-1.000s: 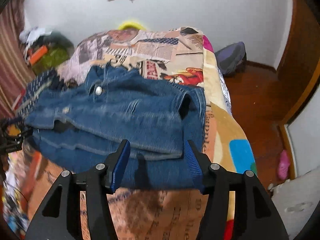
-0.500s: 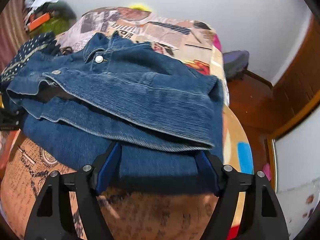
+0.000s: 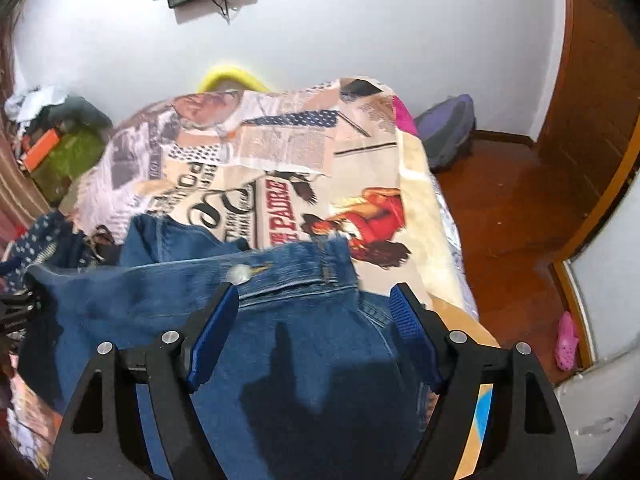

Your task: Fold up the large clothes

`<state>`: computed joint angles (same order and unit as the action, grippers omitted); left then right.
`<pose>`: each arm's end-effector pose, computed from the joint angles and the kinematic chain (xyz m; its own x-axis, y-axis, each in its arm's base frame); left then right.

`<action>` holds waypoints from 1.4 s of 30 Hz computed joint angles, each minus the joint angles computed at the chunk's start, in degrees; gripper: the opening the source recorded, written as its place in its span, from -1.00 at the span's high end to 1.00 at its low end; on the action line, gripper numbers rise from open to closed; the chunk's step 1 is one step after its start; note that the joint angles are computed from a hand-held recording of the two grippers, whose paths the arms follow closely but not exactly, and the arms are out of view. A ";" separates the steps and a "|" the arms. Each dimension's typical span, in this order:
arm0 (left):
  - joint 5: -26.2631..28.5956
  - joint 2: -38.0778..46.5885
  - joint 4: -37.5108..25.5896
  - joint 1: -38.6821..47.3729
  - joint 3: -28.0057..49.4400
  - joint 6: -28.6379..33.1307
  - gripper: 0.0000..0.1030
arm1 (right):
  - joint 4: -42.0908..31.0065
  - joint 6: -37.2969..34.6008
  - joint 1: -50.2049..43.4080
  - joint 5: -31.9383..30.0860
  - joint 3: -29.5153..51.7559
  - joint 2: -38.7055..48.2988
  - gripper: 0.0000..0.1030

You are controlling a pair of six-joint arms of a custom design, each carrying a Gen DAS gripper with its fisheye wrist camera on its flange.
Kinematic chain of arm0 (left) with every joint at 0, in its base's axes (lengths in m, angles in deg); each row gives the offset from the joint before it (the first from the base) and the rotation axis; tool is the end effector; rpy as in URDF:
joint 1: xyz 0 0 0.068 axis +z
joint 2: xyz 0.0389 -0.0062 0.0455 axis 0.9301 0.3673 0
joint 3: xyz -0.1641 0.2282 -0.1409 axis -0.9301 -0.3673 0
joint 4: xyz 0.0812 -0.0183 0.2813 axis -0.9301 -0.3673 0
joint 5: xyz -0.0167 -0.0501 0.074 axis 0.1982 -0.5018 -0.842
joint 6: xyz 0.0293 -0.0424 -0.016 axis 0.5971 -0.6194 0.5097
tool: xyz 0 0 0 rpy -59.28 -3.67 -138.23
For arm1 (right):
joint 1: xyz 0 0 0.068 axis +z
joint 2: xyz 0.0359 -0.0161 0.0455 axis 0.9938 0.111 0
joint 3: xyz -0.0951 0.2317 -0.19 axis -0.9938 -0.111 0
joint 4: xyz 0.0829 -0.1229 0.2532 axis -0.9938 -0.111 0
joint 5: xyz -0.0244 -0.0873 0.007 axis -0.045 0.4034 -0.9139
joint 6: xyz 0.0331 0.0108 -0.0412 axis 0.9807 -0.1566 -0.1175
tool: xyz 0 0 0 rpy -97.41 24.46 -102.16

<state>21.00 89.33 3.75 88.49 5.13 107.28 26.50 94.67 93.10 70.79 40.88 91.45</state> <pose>0.2204 0.0791 0.2849 -0.7668 0.1678 -0.6195 0.0007 0.9654 0.2607 0.1856 0.0324 0.3370 -0.7499 -0.0143 -0.6614 -0.1105 0.9884 0.1039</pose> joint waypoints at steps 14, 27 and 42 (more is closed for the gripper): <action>15.59 -8.77 -14.02 15.99 -1.82 5.13 -0.97 | -7.56 -2.09 8.60 1.78 -6.07 -6.69 -0.46; 32.93 -9.74 -31.94 50.45 -5.10 26.83 -0.97 | -19.41 1.91 16.21 9.01 -8.65 -18.12 -0.47; 38.18 9.87 -36.72 53.21 -9.92 29.09 -0.97 | -25.11 15.88 30.97 16.58 -7.18 -21.49 -0.46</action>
<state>59.18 99.20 -32.96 141.70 -4.79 136.37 1.39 110.56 124.06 87.36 33.70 69.96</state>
